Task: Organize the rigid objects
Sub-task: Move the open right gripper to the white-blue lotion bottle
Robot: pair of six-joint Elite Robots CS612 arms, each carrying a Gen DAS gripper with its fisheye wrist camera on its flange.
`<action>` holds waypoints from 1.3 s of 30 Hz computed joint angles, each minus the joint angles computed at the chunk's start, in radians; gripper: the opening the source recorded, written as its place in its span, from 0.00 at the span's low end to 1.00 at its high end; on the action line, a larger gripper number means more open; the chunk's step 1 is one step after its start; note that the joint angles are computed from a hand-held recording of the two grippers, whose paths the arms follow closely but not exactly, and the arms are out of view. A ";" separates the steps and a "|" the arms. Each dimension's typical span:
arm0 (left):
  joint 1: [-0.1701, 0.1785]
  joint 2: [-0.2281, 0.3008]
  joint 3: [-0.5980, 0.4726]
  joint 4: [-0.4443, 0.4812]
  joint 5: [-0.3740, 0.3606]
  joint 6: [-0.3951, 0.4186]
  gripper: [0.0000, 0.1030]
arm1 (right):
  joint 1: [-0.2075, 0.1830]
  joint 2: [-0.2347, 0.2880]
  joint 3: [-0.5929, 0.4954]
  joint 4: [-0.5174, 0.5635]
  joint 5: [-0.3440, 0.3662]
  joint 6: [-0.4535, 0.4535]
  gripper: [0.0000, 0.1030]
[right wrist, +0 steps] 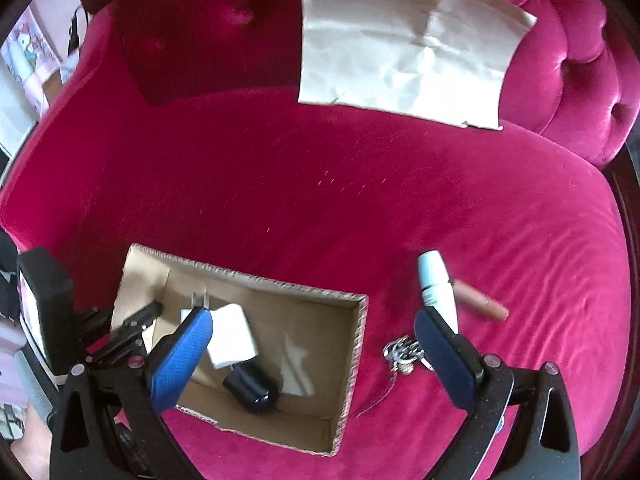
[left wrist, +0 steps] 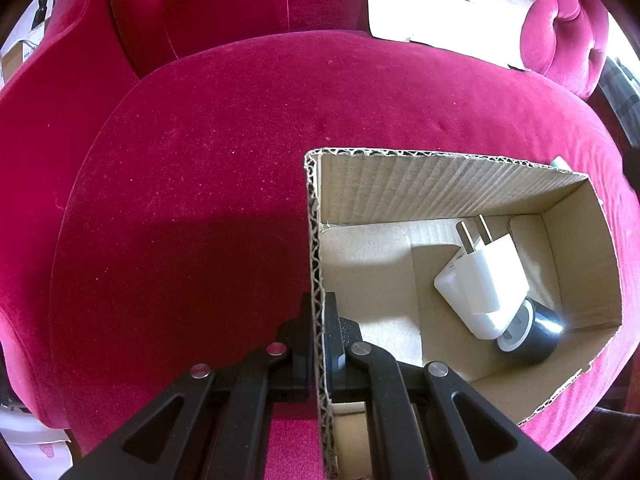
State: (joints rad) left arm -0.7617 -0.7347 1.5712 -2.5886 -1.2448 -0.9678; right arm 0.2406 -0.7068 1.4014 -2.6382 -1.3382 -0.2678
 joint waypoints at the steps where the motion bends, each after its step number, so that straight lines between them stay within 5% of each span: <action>1: 0.000 0.000 0.000 0.000 0.000 0.000 0.03 | -0.003 -0.001 0.001 -0.010 -0.002 0.002 1.00; 33: 0.000 0.001 0.003 -0.010 -0.004 0.002 0.03 | -0.072 0.094 -0.098 0.028 -0.121 0.118 0.99; 39: 0.000 0.001 0.003 -0.011 -0.004 0.004 0.03 | -0.073 0.108 -0.103 0.043 -0.117 0.106 0.89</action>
State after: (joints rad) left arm -0.7618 -0.7337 1.5745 -2.6000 -1.2492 -0.9637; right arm 0.1675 -0.5985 1.2989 -2.5948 -1.4550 -0.1620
